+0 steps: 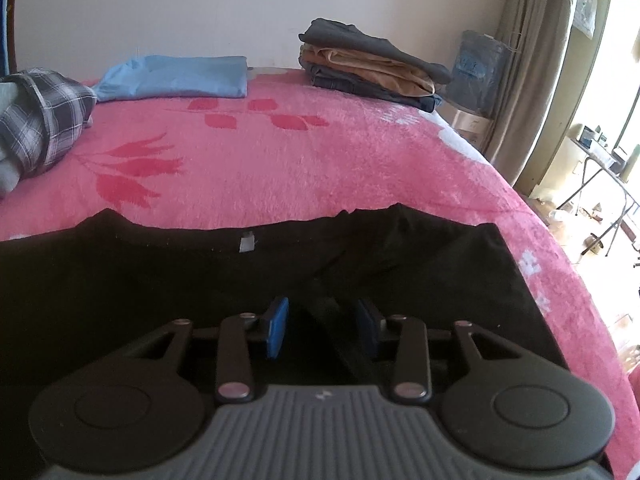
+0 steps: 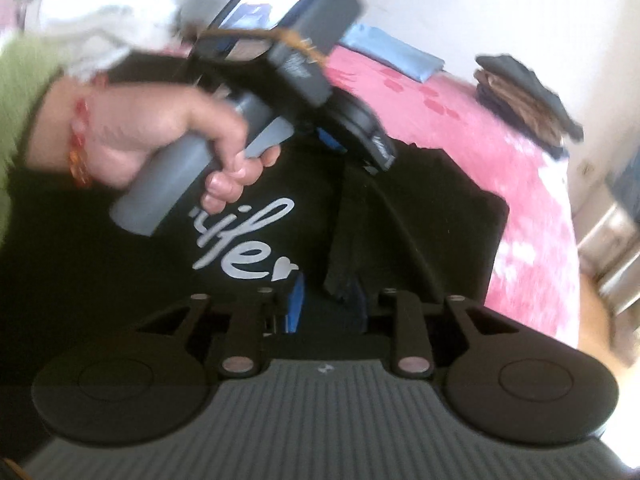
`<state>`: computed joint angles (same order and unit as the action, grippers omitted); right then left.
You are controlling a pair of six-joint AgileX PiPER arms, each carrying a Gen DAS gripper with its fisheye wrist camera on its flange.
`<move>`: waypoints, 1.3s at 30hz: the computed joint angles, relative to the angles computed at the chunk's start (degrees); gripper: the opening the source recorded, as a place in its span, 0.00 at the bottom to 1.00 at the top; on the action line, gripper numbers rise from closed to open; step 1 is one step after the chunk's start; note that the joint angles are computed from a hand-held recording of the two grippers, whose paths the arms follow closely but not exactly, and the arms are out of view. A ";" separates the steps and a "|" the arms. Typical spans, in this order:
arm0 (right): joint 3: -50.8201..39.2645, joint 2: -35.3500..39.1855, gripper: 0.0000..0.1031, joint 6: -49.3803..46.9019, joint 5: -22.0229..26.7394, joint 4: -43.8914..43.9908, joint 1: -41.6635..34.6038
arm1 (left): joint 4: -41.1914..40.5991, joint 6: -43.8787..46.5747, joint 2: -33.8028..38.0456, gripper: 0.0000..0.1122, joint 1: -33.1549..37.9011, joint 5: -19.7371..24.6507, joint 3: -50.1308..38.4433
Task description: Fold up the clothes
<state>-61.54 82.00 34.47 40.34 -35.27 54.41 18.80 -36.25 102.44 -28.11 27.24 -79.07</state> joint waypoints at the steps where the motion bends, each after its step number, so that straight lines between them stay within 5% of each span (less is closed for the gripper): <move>1: -0.22 0.74 0.23 -0.91 -0.63 0.83 -0.52 | -0.27 0.19 0.10 0.34 0.10 0.01 -0.15; 3: -1.04 2.42 0.17 -2.14 -1.24 3.16 -2.35 | -1.16 0.83 0.27 0.34 0.43 -0.08 -0.37; 5: -1.17 2.84 0.01 -1.58 -1.90 5.27 -4.29 | -1.45 1.03 0.40 0.34 0.59 -0.30 -0.44; 21: 0.84 2.44 0.06 -13.99 -7.47 28.16 -9.86 | -2.19 3.81 0.12 0.34 1.23 -2.61 1.09; 27: 3.83 -4.42 0.13 -19.19 -4.71 41.36 -13.78 | -4.92 4.36 -0.81 0.47 1.78 -1.28 0.39; 33: 6.86 -13.07 0.13 -15.08 -3.36 45.34 -18.21 | -12.42 11.53 -5.07 0.51 4.00 7.61 -4.88; 39: 5.86 -17.31 0.13 -9.37 -7.31 43.27 -17.04 | -11.40 19.93 -13.21 0.53 7.50 30.40 -18.48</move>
<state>-55.68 64.70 25.10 33.03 8.00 37.37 7.40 -16.32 89.23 -20.61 57.64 -97.55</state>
